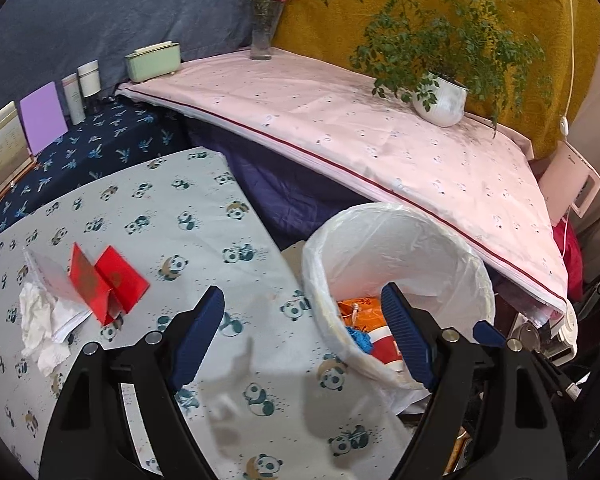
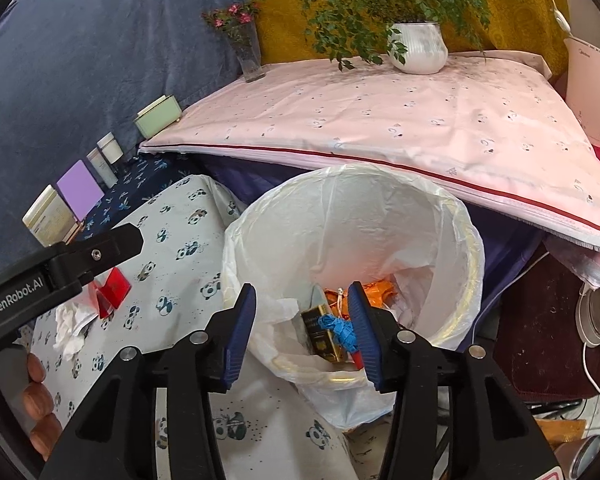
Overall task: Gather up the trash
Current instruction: 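Move both open tools back over the tissue and receipt on the table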
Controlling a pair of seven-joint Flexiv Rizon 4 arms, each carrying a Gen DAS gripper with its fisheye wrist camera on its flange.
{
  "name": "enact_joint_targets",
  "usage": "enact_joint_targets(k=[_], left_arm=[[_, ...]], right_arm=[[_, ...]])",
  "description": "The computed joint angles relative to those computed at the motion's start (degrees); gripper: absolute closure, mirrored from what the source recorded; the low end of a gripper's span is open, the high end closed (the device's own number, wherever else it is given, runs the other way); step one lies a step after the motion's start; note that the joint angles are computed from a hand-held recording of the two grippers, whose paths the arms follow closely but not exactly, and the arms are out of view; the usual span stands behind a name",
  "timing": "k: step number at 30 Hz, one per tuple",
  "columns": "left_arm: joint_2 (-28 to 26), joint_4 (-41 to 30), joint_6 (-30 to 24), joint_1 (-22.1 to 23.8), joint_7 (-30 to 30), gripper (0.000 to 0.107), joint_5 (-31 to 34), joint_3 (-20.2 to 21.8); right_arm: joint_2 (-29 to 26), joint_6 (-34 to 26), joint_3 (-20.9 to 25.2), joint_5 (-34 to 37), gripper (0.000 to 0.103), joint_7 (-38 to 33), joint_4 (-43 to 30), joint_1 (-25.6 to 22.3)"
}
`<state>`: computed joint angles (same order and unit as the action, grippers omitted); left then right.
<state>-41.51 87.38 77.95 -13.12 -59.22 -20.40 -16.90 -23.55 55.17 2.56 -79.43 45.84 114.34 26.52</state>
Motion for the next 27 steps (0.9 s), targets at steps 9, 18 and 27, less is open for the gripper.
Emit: enact_joint_targets(k=[9,18,27], left_arm=[[1.3,3.1,3.2,3.0,-0.5,0.024,-0.4,-0.3],[2.3,5.5,5.6,5.8,-1.8,0.023,-0.4,0.5],[2.3,6.3,6.0,7.0,-5.4,0.020,0.6,4.6]], right_arm=[[-2.9,0.1,-0.3,2.3,0.052,-5.2,-4.9,2.1],[-6.6,0.9,-2.0,5.6,0.047,-11.5,-10.9,5.4],[-11.4,3.5,-4.2,10.0,0.047,-18.2,-17.7,8.4]])
